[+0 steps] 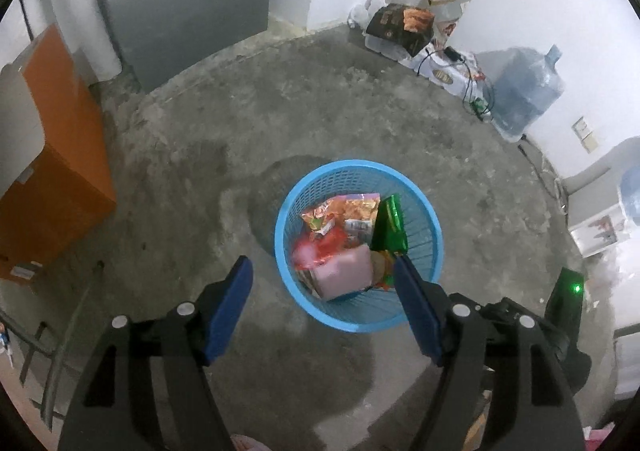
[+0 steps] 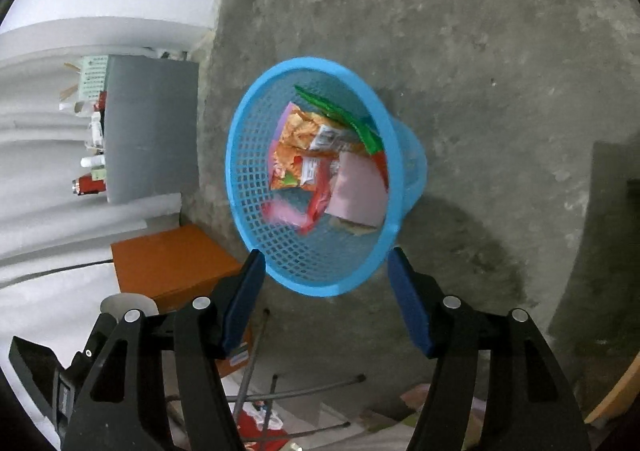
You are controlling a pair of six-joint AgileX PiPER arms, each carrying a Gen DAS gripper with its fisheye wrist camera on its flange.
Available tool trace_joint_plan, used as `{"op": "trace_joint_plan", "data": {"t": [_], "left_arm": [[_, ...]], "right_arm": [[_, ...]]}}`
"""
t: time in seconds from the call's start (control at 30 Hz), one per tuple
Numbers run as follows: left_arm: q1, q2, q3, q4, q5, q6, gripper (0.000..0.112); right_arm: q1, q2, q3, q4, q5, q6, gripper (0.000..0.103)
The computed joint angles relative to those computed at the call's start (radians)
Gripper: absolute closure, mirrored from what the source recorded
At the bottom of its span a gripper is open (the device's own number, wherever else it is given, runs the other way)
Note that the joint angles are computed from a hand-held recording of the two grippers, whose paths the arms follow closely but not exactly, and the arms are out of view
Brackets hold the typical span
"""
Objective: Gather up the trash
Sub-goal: 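Carry wrapper and sponge over the blue wastebasket and open both tools, then swing both tools back toward the table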
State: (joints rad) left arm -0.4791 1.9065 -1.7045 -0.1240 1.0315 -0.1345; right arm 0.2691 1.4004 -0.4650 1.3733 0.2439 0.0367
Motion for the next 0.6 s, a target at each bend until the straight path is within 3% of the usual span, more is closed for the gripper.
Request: {"op": "trace_joint_plan", "data": {"t": [0.17, 0.33, 0.6], "left_arm": [[0.044, -0.168, 0.101, -0.084, 0.017, 0.092, 0.042], [0.142, -0.397, 0.236, -0.177, 0.043, 0.133, 0.042], [0.46, -0.706, 0.344, -0.328, 0.179, 0.352, 0.042]], "right_arm": [[0.083, -0.178, 0.019, -0.423, -0.047, 0.446, 0.042], [0.173, -0.305, -0.055, -0.871, 0.009, 0.867, 0.041], [0.378, -0.287, -0.292, -1.243, 0.083, 1.159, 0.04]]}}
